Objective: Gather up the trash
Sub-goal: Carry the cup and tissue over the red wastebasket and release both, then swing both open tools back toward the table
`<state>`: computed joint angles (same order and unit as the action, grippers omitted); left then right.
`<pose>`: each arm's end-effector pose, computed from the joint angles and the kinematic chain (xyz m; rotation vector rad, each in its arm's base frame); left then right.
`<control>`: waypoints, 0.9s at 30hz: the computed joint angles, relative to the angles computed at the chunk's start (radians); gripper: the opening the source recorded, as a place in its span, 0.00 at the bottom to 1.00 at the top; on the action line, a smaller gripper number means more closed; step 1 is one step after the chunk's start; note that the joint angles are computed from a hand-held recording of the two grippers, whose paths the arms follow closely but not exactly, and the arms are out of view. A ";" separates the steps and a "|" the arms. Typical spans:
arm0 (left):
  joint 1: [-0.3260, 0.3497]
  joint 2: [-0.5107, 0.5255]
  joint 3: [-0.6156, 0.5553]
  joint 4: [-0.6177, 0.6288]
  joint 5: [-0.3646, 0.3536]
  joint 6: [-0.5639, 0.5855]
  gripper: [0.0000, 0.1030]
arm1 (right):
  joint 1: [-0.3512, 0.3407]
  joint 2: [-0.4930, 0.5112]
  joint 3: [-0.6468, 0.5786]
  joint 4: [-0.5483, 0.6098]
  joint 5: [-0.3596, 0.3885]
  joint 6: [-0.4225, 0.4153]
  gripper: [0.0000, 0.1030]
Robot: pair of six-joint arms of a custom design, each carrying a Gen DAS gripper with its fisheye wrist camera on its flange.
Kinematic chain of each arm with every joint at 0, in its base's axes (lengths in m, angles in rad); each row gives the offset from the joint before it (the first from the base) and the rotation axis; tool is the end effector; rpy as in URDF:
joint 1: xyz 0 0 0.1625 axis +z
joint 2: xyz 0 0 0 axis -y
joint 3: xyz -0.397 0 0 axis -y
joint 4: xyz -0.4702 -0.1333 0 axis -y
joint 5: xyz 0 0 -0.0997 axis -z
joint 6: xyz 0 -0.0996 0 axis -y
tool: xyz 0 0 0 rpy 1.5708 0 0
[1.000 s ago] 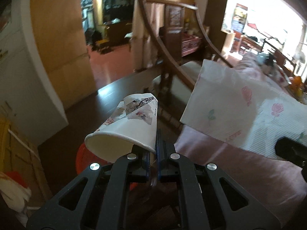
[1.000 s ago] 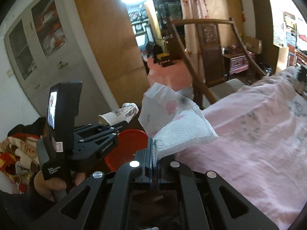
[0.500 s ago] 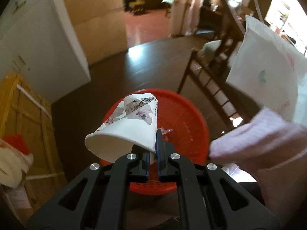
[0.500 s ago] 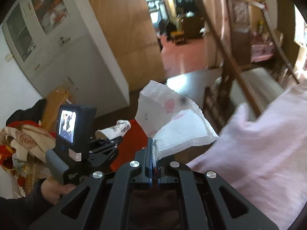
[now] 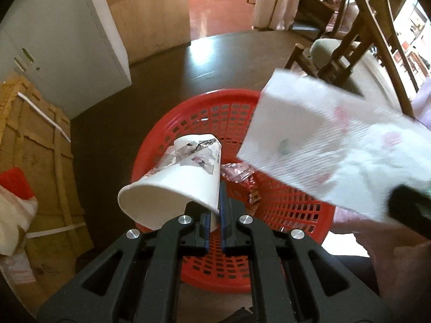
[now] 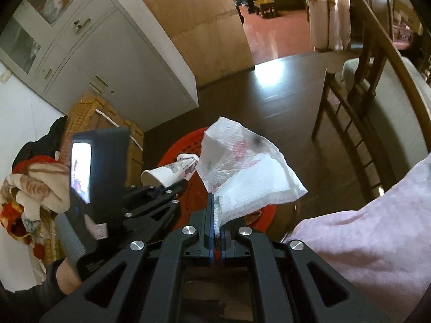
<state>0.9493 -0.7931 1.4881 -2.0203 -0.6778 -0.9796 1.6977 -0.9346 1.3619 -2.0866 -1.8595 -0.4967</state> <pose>-0.2485 -0.7091 0.0595 -0.2746 2.2759 -0.5897 0.2017 -0.7521 0.2007 0.8543 -2.7100 0.0477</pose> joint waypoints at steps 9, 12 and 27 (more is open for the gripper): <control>-0.007 -0.004 0.004 -0.056 -0.009 0.059 0.38 | -0.023 0.007 -0.014 0.060 0.069 0.016 0.08; -0.021 -0.015 0.007 -0.024 0.034 0.026 0.57 | -0.027 0.011 -0.022 0.081 0.078 0.027 0.26; -0.084 -0.045 -0.001 0.073 0.138 -0.038 0.68 | -0.029 -0.097 0.038 0.018 0.143 0.024 0.49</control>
<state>0.8655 -0.8385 1.4872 -1.9472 -0.5394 -1.0179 1.6687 -1.0314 1.4000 -2.0682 -1.7168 -0.4731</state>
